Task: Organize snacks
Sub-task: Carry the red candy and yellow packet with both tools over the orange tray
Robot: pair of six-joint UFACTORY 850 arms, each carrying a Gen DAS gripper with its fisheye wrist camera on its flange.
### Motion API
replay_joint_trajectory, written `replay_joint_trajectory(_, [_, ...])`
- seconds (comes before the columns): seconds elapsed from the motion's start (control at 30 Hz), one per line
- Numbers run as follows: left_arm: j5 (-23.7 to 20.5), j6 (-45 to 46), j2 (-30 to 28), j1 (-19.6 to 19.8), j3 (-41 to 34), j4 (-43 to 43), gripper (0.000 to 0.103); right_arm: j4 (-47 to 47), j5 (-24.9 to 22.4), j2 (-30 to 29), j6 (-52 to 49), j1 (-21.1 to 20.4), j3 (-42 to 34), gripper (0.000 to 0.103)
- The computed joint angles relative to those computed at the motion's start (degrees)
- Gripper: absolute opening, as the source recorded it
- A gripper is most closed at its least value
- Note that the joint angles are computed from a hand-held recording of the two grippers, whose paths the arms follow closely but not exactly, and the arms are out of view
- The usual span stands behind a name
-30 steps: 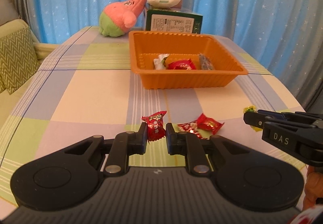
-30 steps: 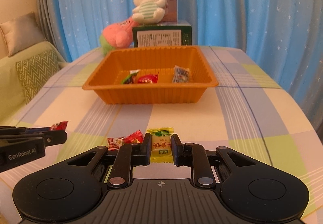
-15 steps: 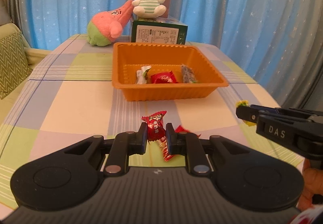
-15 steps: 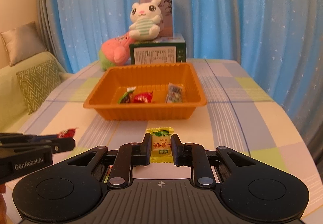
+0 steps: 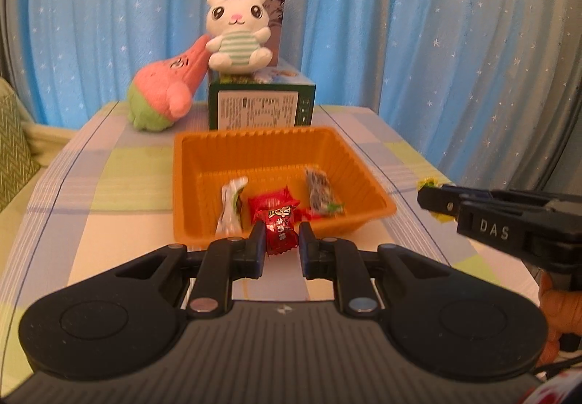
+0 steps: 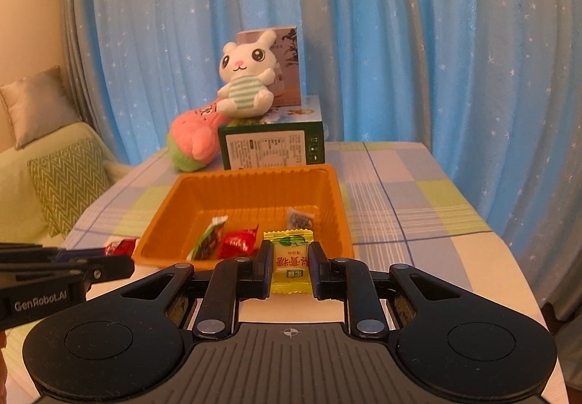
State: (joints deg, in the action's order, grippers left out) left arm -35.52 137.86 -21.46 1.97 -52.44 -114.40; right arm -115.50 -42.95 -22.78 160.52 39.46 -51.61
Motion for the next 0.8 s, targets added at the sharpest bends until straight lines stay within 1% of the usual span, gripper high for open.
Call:
replay_joint_trajectory(0.13, [1.1, -1.3, -2.2, -1.3, -3.5, -0.2, 0.016, -2.5, 1.8, -0.7, 2.1, -2.2, -1.1, 0.021])
replay_joint_trajectory(0.33, [2.6, -3.1, -5.5, -2.4, -8.3, -1.1, 0.016, -5.3, 4.4, -2.9, 2.3, -5.1, -4.2, 0.021])
replay_joint_trajectory(0.5, [3.9, -6.5, -8.3, -2.7, -12.0, -0.9, 0.016, -7.3, 6.2, -4.7, 3.9, -7.0, -6.5, 0.021])
replay_joint_trajectory(0.8, [5.9, -12.2, -12.3, -2.2, -17.5, 1.5, 0.016, -9.4, 9.5, -8.7, 3.6, -9.5, -11.8, 0.021])
